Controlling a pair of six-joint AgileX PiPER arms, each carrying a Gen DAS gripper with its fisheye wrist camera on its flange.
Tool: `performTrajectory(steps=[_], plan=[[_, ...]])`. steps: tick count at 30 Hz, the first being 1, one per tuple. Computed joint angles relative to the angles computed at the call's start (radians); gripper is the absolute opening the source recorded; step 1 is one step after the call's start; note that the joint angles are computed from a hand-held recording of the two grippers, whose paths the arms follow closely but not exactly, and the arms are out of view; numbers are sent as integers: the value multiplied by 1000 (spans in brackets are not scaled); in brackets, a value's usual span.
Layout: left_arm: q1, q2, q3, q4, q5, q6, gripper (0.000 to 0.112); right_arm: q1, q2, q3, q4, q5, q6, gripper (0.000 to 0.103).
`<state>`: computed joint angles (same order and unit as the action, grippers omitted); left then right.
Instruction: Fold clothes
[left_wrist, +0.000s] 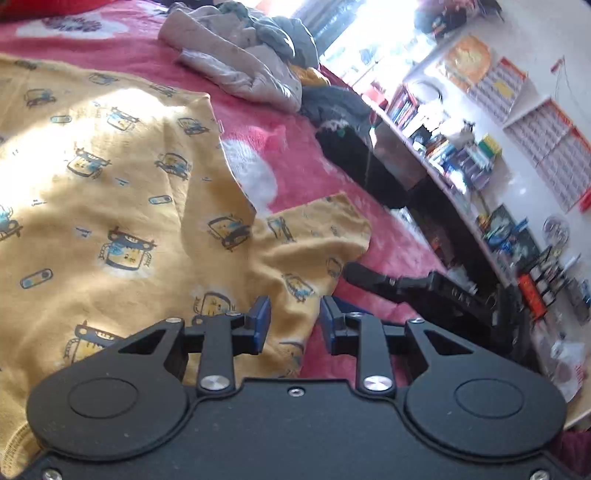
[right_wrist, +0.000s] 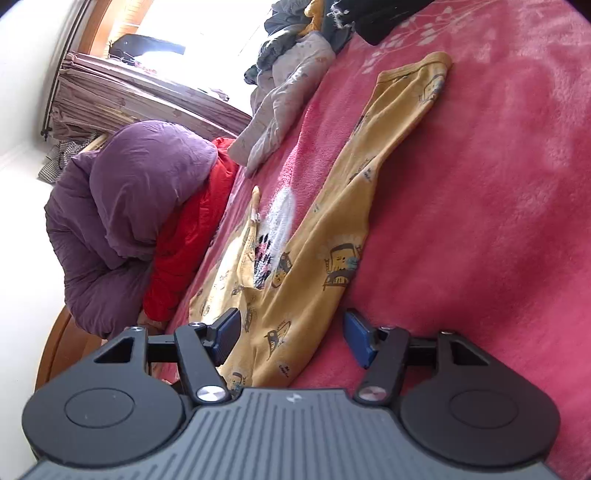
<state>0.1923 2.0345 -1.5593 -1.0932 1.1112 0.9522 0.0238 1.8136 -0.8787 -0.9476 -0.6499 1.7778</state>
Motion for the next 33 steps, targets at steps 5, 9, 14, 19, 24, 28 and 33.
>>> performTrajectory(steps=[5,9,14,19,24,28,33], plan=[[-9,29,-24,50,-9,-45,26,-5,19,34,23,-99,6,59],[-4,26,-22,27,16,-25,26,17,21,42,63,-104,-50,57],[-10,-3,6,24,24,44,26,6,38,55,67,-150,-56,35],[-5,-15,25,6,21,90,26,-14,23,78,39,-200,-21,13],[-19,-31,51,-11,-4,135,26,-14,-26,140,91,-200,-24,13],[-57,-34,59,13,-27,154,26,7,-59,144,119,-112,-51,13],[-94,-29,38,96,-42,130,26,28,-109,134,147,21,-80,13]])
